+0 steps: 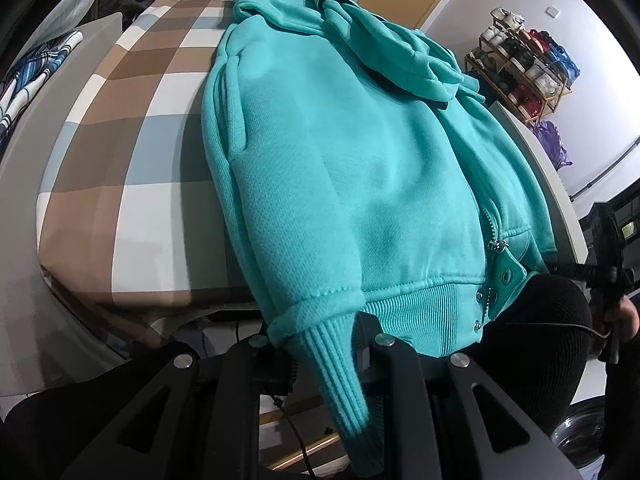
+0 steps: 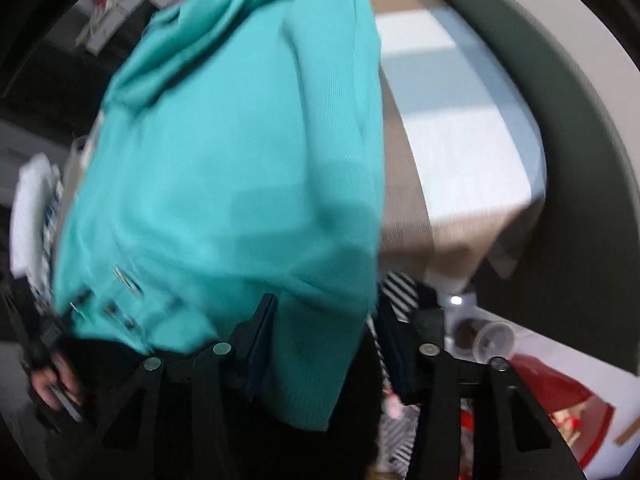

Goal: Fold large clothes

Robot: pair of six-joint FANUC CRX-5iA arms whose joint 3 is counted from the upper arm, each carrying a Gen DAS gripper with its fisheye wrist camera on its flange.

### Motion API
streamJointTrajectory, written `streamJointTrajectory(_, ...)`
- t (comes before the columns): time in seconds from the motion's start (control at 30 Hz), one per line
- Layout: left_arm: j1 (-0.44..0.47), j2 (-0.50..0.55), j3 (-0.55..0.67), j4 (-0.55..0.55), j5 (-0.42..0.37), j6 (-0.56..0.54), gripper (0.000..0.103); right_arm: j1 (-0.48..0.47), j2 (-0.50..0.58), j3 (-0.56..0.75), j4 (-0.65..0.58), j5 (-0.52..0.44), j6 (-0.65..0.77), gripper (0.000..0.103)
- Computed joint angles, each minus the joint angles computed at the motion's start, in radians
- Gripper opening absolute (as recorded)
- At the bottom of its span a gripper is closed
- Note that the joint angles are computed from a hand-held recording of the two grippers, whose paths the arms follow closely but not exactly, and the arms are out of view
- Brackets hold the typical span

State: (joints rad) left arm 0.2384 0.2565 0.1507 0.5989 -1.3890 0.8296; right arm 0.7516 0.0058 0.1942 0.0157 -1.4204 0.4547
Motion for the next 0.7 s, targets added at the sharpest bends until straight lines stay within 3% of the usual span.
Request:
streamJointTrajectory(0.17,0.002,-0.003,-0.006,0.003,0.004,-0.005,0.013,-0.048,-0.074,-0.066,-0.06,0.057,-0.028,0.048)
streamJointTrajectory(0.27,0.003,-0.002,-0.005,0.005,0.001,0.0,0.014,-0.098,-0.137,-0.133,-0.147,0.195,-0.028,0.05)
streamJointTrajectory(0.37,0.007,0.012,0.005,0.025,-0.025,0.004,0.021,-0.141,-0.173,-0.186,-0.209,0.322,0.013,0.05)
streamJointTrajectory(0.47,0.012,0.039,0.024,0.053,-0.077,0.01,0.026,-0.163,-0.159,-0.195,-0.264,0.376,0.049,0.05)
streamJointTrajectory(0.5,0.015,0.047,0.027,0.065,-0.094,0.014,0.026,-0.161,-0.154,-0.196,-0.269,0.378,0.05,0.047)
streamJointTrajectory(0.53,0.019,0.055,0.026,0.088,-0.111,0.014,0.026,-0.162,-0.146,-0.193,-0.28,0.375,0.059,0.033)
streamJointTrajectory(0.63,0.028,0.062,0.033,0.122,-0.148,0.002,0.018,-0.137,-0.155,-0.206,-0.252,0.405,0.051,0.008)
streamJointTrajectory(0.7,0.031,0.056,0.049,0.118,-0.158,-0.009,0.008,-0.113,-0.188,-0.231,-0.211,0.442,0.041,0.005)
